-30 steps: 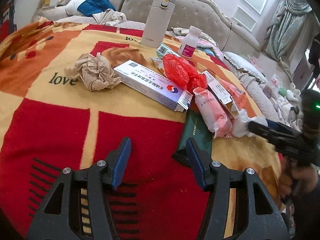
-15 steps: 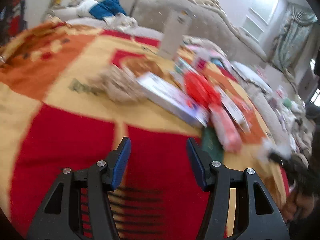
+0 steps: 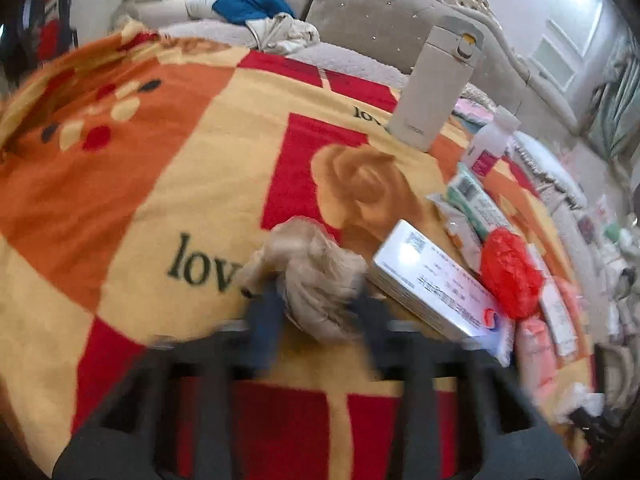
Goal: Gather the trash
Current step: 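Grasp the white tissue with the right tool while the left tool grasps crumpled beige paper, then carry the tissue and crumpled paper over the black bin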
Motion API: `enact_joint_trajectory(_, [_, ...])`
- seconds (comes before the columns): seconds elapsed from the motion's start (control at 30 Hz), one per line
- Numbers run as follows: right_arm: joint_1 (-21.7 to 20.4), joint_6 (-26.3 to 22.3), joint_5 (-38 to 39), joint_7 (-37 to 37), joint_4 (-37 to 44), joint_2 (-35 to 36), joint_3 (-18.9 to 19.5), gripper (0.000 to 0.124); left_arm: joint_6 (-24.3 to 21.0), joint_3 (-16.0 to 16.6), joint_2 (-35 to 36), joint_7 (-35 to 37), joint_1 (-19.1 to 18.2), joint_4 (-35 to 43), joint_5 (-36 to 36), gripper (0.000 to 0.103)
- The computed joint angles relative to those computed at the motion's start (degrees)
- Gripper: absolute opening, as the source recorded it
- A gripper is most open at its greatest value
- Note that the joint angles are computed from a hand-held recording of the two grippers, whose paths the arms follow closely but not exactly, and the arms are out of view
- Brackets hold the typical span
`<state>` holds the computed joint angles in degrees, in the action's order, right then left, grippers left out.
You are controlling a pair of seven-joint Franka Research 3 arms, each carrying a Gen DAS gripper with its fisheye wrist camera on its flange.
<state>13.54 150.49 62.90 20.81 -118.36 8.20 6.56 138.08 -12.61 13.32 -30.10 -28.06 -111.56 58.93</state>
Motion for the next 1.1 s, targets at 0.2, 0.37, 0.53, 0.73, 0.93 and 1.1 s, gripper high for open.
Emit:
enact_joint_trajectory(0.2, [-0.1, 0.0, 0.7, 0.1, -0.1, -0.1, 0.0, 0.033, -4.5, -2.6, -4.5, -4.1, -3.0, -1.9, 5.7, 0.022])
enact_joint_trajectory(0.37, [0.8, 4.5, 0.1, 3.7, -1.9, -1.4, 0.1, 0.033, -10.8, -5.9, -3.8, -1.5, -6.2, 1.7, 4.4, 0.023])
enact_joint_trajectory(0.53, [1.9, 5.8, 7.7, 3.4, -7.8, -8.6, -0.4, 0.033, -13.8, -6.4, 0.7, 0.8, -10.6, 7.5, 5.2, 0.023])
enact_joint_trajectory(0.73, [3.9, 3.1, 12.4, -3.2, -13.0, -16.2, -3.1, 0.033, -14.0, -4.1, 8.3, 5.9, -14.9, 17.9, 4.4, 0.023])
enact_joint_trajectory(0.93, [3.6, 1.6, 13.6, -4.6, -14.5, -18.7, -6.0, 0.033, -12.5, -0.9, 15.5, 14.4, -19.1, 29.4, 3.0, 0.023])
enact_joint_trajectory(1.1, [1.9, 0.2, 14.2, -5.0, -14.6, -19.3, -7.8, 0.033, -11.5, 2.0, 22.0, 20.4, -22.0, 39.8, 0.5, 0.023])
